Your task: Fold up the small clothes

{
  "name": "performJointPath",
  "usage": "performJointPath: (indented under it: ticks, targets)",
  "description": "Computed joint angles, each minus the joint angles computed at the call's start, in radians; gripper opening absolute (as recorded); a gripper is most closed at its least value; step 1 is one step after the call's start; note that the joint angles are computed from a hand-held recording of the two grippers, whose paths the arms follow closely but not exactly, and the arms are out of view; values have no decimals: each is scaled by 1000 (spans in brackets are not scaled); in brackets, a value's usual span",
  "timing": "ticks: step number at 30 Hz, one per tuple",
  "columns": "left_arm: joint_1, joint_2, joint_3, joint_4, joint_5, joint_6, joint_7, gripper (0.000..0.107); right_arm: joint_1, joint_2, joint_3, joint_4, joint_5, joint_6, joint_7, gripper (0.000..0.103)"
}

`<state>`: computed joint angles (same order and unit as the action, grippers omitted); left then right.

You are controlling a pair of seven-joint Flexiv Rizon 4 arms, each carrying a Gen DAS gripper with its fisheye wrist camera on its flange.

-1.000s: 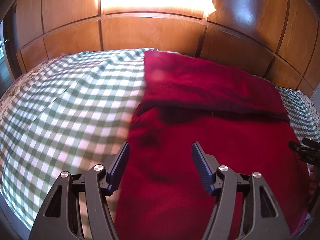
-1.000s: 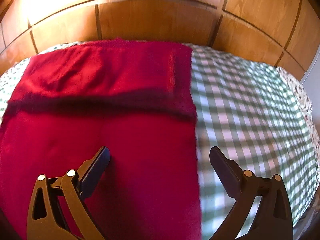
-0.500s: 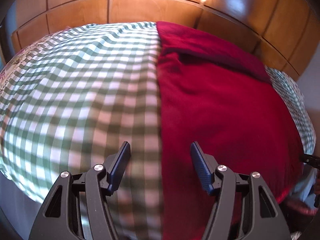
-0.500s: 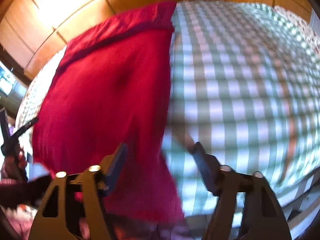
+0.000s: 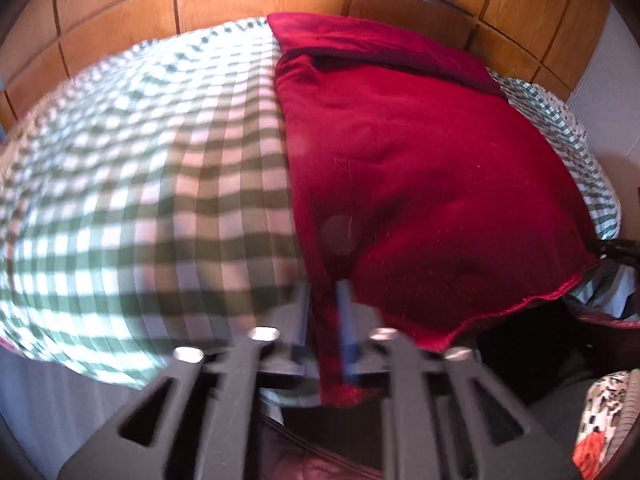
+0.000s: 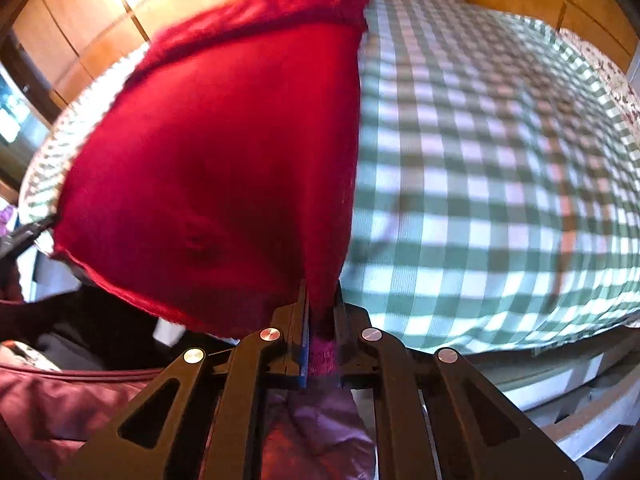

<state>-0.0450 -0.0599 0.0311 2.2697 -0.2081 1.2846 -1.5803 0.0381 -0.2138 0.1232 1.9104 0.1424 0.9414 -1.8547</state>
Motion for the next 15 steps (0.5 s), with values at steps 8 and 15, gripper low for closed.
performJointPath:
  ticks: [8, 15]
  targets:
    - [-27, -4, -50, 47, -255, 12, 174, 13, -18, -27, 18, -47, 117, -55, -21, 25]
    - [-91, 23, -90, 44, -821, 43, 543, 9, -13, -24, 49, -77, 183, -75, -86, 10]
